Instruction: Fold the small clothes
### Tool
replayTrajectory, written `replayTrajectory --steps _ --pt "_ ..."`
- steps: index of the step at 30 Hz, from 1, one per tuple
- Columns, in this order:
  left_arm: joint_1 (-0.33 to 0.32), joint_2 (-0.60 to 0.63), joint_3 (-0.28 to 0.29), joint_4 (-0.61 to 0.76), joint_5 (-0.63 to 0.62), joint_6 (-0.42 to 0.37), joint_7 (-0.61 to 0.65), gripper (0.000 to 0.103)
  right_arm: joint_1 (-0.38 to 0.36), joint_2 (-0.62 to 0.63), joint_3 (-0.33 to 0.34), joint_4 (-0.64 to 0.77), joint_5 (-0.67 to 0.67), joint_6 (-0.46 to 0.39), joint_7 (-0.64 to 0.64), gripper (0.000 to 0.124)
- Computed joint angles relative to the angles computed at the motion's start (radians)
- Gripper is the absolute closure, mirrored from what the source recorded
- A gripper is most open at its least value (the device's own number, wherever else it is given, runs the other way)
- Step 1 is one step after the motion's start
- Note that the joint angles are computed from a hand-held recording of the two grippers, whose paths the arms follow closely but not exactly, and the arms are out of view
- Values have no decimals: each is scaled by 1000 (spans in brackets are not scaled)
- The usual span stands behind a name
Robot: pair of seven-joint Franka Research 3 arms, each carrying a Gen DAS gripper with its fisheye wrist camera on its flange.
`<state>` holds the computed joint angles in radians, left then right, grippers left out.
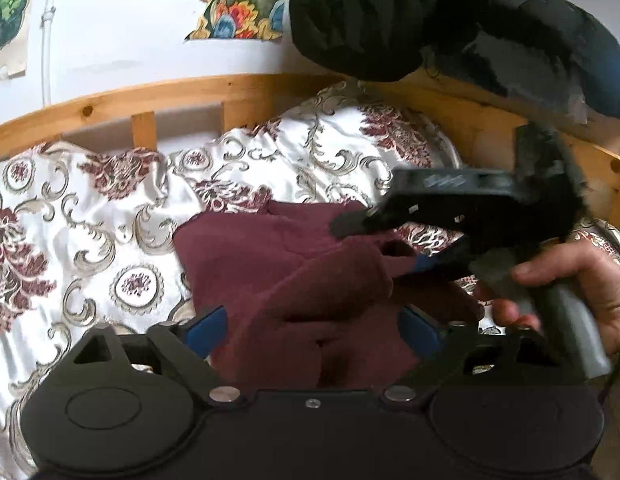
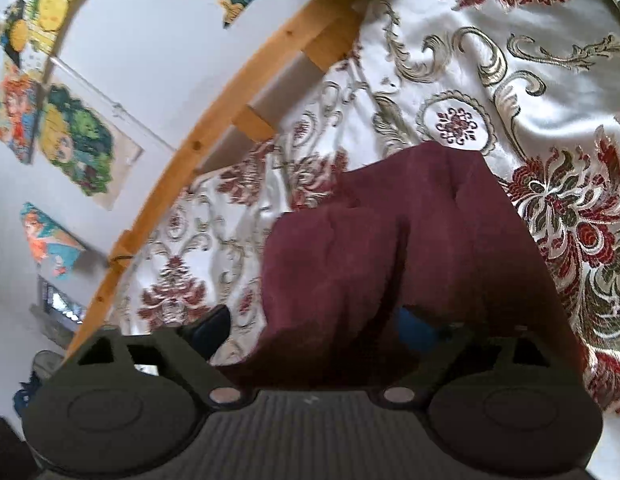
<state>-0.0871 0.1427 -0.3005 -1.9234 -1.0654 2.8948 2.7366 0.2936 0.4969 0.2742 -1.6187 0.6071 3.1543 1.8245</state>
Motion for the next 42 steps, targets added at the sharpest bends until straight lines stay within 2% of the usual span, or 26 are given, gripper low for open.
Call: replayTrajectory --steps 2,3,4,5,6,7,8,10,13,17,19,21,26,28,30,32,34,36,38,39,41,42 --pt "11 5 -8 10 -53 -27 51 31 88 21 -119 36 -48 -43 84 44" --pt "12 7 -8 13 -70 -38 65 36 112 22 -151 32 -68 -47 113 53" --pt "9 12 -9 16 -87 -29 84 48 143 27 -193 37 -95 -57 151 60" --pt "4 16 -11 17 -97 -14 100 62 162 30 -220 40 -122 -67 177 75" --pt "0 19 -10 16 -94 -2 106 68 174 29 -240 36 -146 -75 198 87" --pt "-3 23 -11 18 -92 6 108 75 191 27 -265 32 -174 -78 223 93" --pt "1 22 -15 19 -108 4 123 77 199 24 -276 25 -195 -70 238 103" --pt "6 19 -17 20 -139 -20 143 81 224 15 -310 13 -239 -47 268 108" --pt "-4 18 -9 23 -128 -54 131 84 324 -5 -439 -10 -338 -2 317 112" --pt "-25 27 -14 35 -102 -81 135 87 522 -38 -694 -59 -446 29 392 112" --pt "-35 37 -23 46 -97 -83 147 87 606 -44 -805 -77 -478 17 435 112" --pt "-44 49 -30 56 -84 -88 142 87 652 -57 -868 -107 -504 8 474 112" --pt "-48 78 -49 70 -45 -94 94 85 690 -72 -934 -142 -558 -43 578 112" --pt "-44 78 -56 64 -47 -94 89 84 675 -69 -921 -135 -576 -66 600 112" --pt "-36 72 -61 57 -64 -103 90 79 648 -72 -892 -133 -591 -87 611 111" --pt "-24 66 -60 54 -92 -142 97 70 612 -80 -850 -128 -603 -117 611 110" --pt "-16 58 -52 53 -130 -177 115 62 593 -88 -829 -134 -620 -132 628 101" --pt "-11 45 -39 46 -161 -216 123 54 592 -93 -829 -136 -648 -155 661 87" --pt "-15 33 -23 41 -176 -239 110 40 600 -101 -840 -145 -682 -169 706 80" --pt "-20 24 -16 35 -181 -235 100 36 606 -107 -848 -153 -699 -174 733 74" --pt "-34 6 -3 20 -182 -201 71 20 614 -119 -858 -167 -733 -182 782 63" --pt "-41 -3 3 13 -175 -180 48 16 616 -127 -859 -177 -749 -182 803 57"
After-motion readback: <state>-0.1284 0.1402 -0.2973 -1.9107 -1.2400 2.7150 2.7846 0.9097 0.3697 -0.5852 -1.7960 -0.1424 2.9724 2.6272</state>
